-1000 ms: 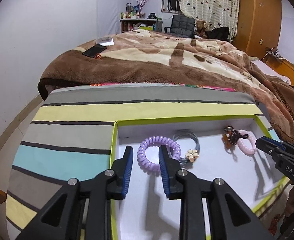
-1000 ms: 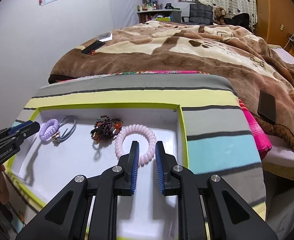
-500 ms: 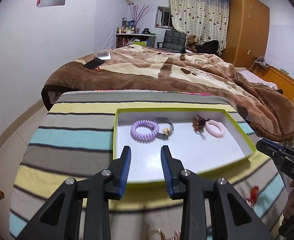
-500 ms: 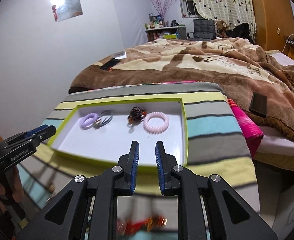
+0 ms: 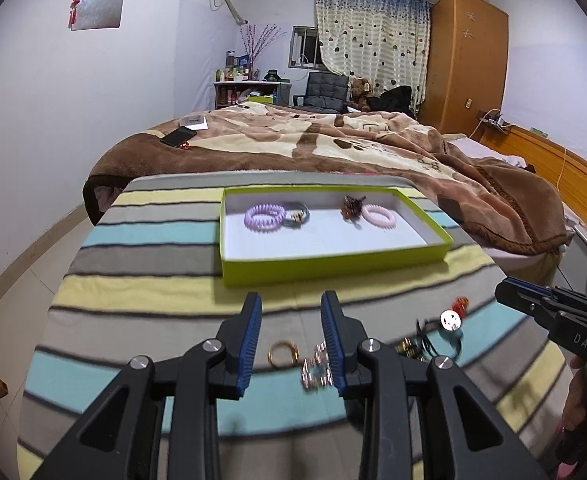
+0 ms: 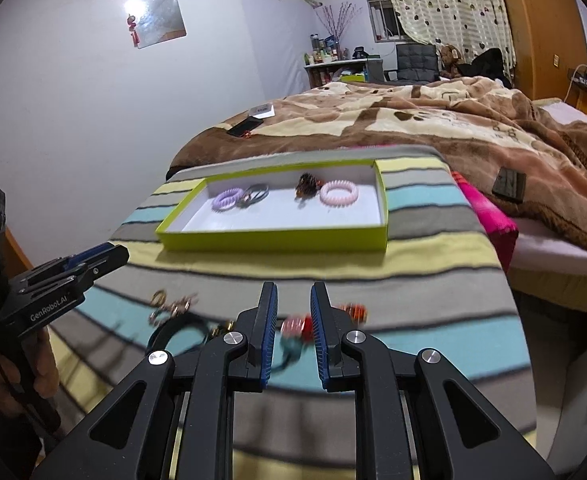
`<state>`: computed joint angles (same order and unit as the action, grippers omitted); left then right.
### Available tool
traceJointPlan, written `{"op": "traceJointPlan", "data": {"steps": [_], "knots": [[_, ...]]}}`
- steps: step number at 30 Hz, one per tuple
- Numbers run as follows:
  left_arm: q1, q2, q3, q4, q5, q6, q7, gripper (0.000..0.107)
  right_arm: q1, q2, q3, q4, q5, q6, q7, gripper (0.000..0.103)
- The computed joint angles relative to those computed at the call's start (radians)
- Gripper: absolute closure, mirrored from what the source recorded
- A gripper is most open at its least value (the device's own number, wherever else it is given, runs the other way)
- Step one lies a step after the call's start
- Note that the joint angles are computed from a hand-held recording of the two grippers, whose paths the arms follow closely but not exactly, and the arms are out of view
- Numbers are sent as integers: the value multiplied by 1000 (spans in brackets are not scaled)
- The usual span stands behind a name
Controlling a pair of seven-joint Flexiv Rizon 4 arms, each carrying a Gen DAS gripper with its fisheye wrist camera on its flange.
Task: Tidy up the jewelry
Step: 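Move both open grippers back to the black wristband and red tassel keychain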
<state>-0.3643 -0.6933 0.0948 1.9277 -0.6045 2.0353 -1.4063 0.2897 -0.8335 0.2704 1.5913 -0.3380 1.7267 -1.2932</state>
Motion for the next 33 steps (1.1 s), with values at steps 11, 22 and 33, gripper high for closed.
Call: {"op": "traceJointPlan", "data": {"steps": [11,22,33], "knots": [[-6,43,-47,115,35,69,-42,72,-1,65,-24,153,17,60,20,81],[-4,41,-62,130,64,63,-60,71,8,67,-39,166,6,66,42,73],[-14,4,-43,46,65,-29,-50,71,5,38,-26,110,4,20,60,73]]}}
